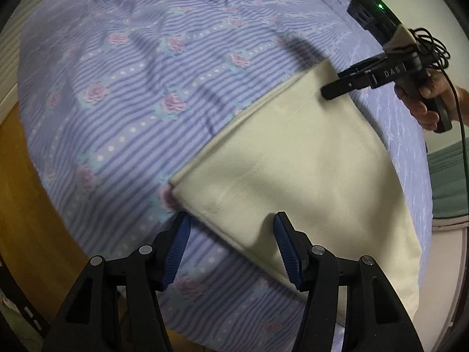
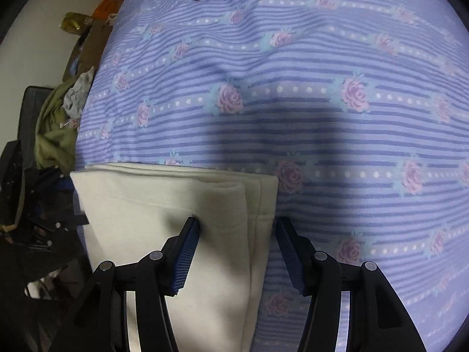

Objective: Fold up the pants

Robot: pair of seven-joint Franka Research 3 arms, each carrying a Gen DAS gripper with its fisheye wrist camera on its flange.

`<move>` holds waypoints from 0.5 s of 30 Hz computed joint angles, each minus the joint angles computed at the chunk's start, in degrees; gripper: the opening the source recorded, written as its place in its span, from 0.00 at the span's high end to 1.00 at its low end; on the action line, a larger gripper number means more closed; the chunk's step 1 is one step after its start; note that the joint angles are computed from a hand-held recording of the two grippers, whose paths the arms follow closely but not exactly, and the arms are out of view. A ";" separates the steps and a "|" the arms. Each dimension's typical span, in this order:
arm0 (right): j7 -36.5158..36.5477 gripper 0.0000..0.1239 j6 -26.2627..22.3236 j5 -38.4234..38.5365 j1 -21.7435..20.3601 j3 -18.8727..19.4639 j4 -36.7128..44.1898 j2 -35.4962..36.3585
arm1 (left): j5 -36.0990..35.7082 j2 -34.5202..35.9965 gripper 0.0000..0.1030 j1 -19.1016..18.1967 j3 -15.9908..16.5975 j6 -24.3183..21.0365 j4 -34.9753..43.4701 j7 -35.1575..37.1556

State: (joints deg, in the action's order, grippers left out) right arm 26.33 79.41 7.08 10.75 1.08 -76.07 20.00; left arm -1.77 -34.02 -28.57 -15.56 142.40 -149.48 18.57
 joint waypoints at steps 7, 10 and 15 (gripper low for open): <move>0.60 0.76 -11.01 2.04 -1.11 0.02 12.03 7.74 | 0.65 1.15 0.44 0.91 -0.56 5.32 -1.40 -2.94; -0.83 0.83 -10.95 1.92 -1.13 0.09 11.07 7.48 | 1.83 1.46 0.44 0.82 -0.64 3.64 -0.53 -2.45; -0.37 0.84 -9.13 1.44 -0.65 -0.09 9.21 7.01 | 2.06 2.62 0.44 1.04 -0.48 3.60 -0.26 -2.32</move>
State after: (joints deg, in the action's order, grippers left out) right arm 25.96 70.28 8.52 10.10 0.99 -66.86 27.01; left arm 0.29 -31.40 -27.53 -16.05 146.00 -149.74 16.26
